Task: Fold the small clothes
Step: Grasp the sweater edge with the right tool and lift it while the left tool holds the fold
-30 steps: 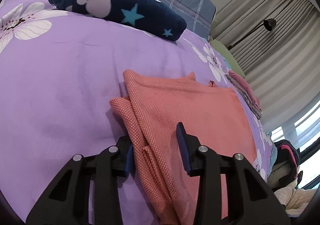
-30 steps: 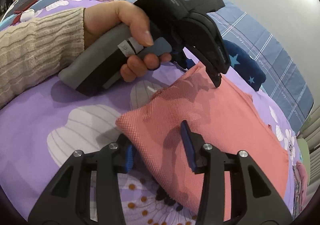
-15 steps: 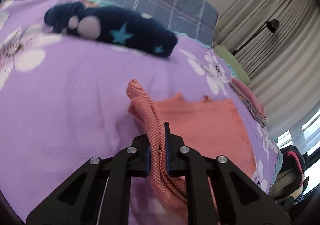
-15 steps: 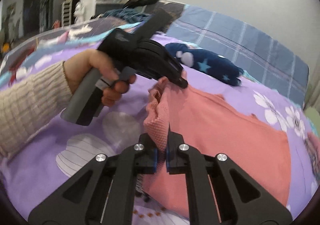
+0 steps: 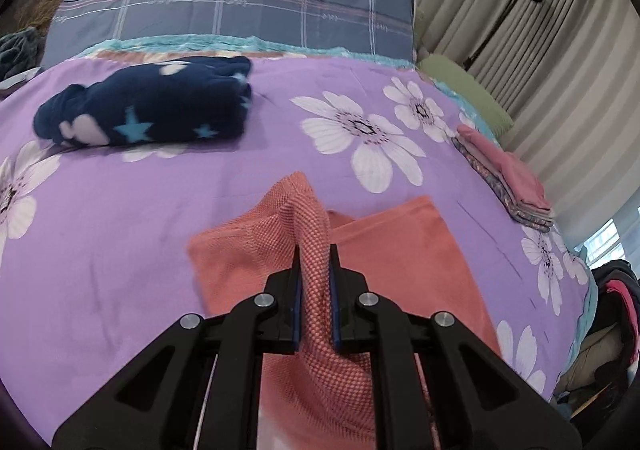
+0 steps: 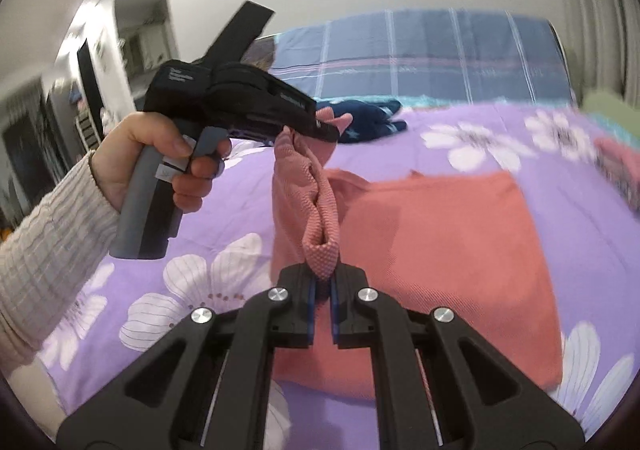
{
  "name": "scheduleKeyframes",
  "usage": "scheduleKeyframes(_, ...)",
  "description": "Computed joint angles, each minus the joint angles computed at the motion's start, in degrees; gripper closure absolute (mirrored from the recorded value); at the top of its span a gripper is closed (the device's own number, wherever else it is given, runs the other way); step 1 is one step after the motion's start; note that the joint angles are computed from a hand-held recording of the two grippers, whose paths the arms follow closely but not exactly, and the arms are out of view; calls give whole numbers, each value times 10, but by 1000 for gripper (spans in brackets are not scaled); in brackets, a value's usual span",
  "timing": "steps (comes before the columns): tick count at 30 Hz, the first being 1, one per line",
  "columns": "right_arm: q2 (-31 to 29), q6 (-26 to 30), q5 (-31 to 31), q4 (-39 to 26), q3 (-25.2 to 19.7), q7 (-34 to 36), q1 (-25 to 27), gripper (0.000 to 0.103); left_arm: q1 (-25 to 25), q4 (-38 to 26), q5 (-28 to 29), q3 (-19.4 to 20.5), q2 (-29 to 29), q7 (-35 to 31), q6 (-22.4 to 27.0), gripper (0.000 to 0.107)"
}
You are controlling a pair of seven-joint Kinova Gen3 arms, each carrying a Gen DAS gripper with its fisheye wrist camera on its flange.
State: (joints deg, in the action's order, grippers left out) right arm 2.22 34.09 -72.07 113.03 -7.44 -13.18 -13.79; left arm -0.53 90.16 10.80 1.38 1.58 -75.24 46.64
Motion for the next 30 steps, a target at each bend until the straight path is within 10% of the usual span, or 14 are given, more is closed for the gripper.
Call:
scheduleKeyframes(19, 39, 84, -36, 12, 65, 14, 131, 98, 181, -305, -169, 17, 233, 96, 151, 98)
scheduleKeyframes(30, 61, 111, 2, -5, 47, -33, 155, 98, 232, -333, -232, -1, 272, 102, 171, 97)
